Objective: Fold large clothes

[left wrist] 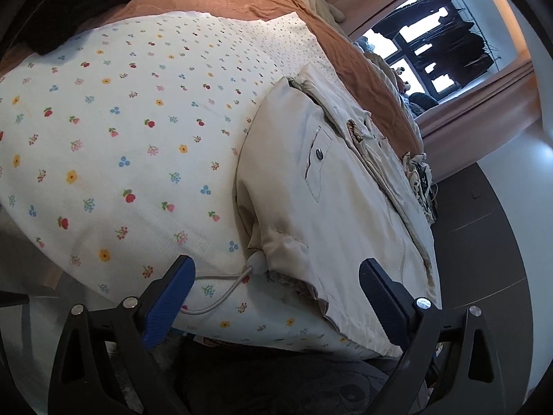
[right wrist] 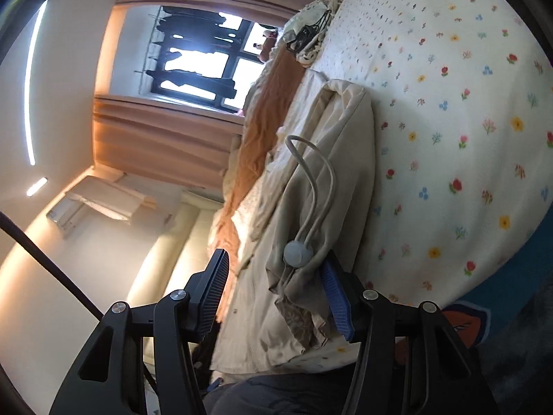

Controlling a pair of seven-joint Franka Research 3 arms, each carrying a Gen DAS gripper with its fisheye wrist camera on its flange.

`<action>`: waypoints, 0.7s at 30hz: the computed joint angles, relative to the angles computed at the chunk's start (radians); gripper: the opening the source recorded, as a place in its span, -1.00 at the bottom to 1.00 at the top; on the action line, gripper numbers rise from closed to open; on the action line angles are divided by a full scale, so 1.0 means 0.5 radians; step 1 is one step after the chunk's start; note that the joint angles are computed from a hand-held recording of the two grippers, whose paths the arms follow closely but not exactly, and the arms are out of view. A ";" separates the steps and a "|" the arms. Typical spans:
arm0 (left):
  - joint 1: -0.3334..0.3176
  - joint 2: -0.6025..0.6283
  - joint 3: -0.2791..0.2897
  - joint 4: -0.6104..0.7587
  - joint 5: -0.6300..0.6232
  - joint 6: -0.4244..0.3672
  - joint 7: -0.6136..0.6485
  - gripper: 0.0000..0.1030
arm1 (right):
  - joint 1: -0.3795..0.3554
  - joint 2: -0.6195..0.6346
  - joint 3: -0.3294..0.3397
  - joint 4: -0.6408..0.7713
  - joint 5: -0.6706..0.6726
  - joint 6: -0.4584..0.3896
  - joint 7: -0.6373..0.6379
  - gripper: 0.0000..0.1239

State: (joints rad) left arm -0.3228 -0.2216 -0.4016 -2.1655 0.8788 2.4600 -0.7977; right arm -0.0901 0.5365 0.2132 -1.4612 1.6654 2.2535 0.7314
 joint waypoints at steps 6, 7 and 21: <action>0.056 0.019 0.063 -0.017 0.049 0.193 0.012 0.68 | 0.108 0.000 -0.049 0.093 -0.384 0.151 0.302 -0.15; 0.076 0.019 0.073 -0.033 0.074 0.259 -0.023 0.66 | 0.102 -0.002 -0.036 0.098 -0.388 0.154 0.312 -0.15; 0.266 0.146 0.119 0.000 0.470 0.799 -0.403 0.65 | 0.153 0.334 0.090 0.581 -0.592 0.266 0.548 -0.15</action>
State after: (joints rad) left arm -0.1900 -0.1484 -0.3424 -2.1654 1.1138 2.8594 -0.9990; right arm -0.0136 0.7035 0.2580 -1.1705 1.3693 2.3864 1.0056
